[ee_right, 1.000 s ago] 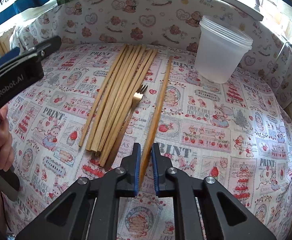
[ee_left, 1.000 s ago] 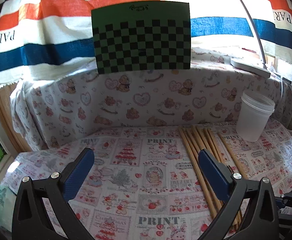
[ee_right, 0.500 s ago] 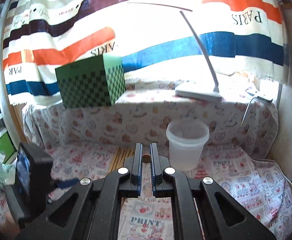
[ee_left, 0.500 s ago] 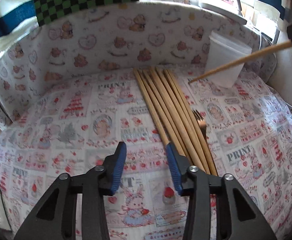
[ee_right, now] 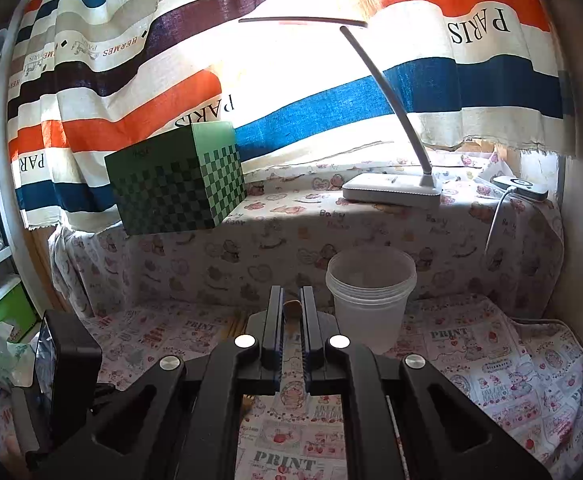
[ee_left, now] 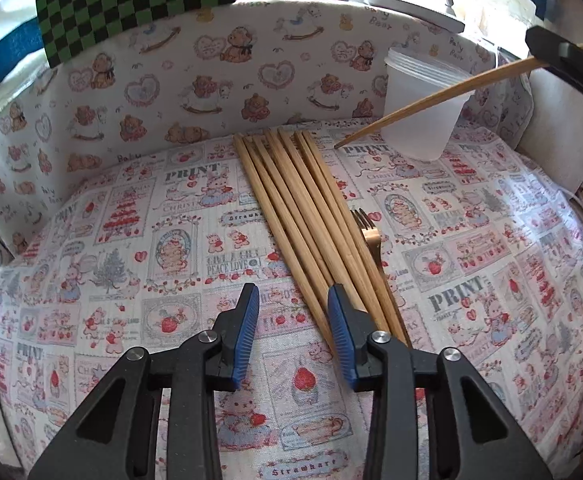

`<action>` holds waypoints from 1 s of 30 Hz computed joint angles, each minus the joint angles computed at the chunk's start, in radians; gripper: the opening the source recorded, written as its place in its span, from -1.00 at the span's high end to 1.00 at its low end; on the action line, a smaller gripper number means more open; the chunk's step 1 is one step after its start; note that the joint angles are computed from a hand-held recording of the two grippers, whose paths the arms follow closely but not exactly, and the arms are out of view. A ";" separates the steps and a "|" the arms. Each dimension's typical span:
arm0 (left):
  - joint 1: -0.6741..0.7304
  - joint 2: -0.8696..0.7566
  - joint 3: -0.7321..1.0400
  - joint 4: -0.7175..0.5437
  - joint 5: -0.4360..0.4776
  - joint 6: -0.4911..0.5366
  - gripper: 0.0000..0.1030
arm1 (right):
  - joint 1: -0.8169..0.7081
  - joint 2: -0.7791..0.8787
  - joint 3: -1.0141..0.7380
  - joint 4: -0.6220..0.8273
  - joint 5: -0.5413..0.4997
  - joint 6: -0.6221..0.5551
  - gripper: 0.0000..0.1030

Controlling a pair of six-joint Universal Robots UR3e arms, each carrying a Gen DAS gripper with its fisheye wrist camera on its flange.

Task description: Organize utensils

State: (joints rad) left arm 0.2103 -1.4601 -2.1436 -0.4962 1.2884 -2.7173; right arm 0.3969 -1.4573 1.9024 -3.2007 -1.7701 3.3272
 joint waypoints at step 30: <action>0.036 -0.005 0.026 -0.059 -0.060 0.024 0.49 | -0.077 -0.050 0.048 0.015 0.065 0.062 0.84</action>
State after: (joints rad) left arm 0.2463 -1.4648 -2.1181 -0.5556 1.2281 -2.6933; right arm 0.3200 -1.5070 1.9509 -3.1860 -1.7049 3.3894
